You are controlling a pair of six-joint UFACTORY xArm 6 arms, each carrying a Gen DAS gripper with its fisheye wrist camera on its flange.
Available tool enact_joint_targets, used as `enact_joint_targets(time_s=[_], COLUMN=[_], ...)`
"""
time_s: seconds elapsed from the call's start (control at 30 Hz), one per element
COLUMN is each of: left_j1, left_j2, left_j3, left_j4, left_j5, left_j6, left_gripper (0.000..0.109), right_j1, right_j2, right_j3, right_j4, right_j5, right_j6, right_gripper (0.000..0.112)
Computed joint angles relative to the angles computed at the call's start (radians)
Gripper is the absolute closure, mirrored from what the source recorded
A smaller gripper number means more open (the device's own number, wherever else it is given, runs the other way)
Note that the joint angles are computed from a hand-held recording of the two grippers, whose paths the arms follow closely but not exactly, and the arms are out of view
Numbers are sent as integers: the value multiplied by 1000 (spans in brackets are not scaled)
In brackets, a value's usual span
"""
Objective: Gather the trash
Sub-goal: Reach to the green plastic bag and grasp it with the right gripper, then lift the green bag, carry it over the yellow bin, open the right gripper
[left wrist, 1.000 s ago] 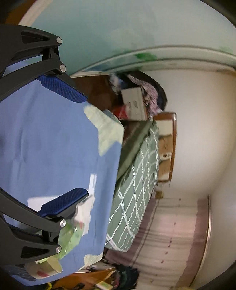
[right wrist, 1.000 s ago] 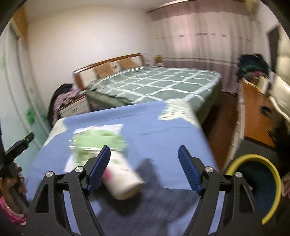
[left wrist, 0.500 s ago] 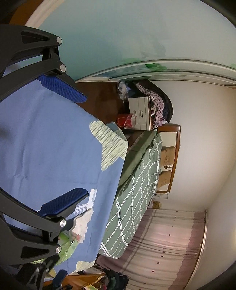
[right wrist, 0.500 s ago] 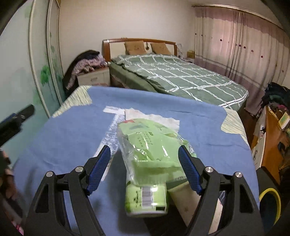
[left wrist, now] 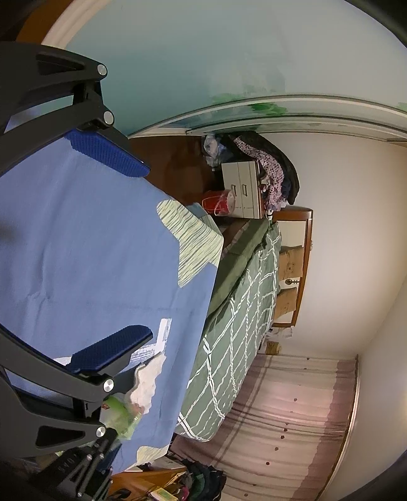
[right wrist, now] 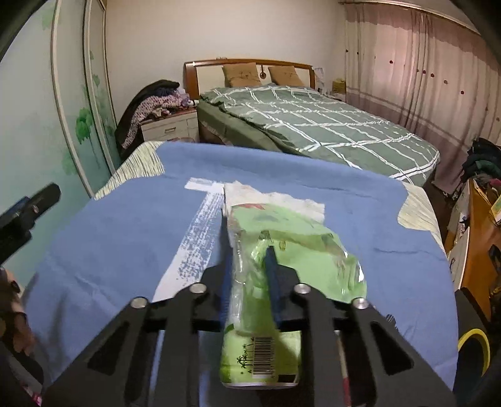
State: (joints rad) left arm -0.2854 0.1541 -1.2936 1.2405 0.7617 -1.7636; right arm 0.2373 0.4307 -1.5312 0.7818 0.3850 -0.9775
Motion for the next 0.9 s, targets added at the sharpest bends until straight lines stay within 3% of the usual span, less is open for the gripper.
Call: enact_joint_targets(time_s=[0.37,0.7,0.9], left_j1=[-9,-17,-27], left_j2=[9,9,21], left_j3=[-10,-12,-25], left_j4=[-5,-7,-17], left_j5=[-6,-12,-11], left_j6=[15,25,51], left_gripper=[14,14,14], right_j1=[-12,-102,-191], right_j2=[-87,-186,-192], right_j3=[24,71,57], right_j4=[255,449,527], right_j5=[-13,-30,95], right_j6=[-201,-324,-363], right_gripper=[100,100,100])
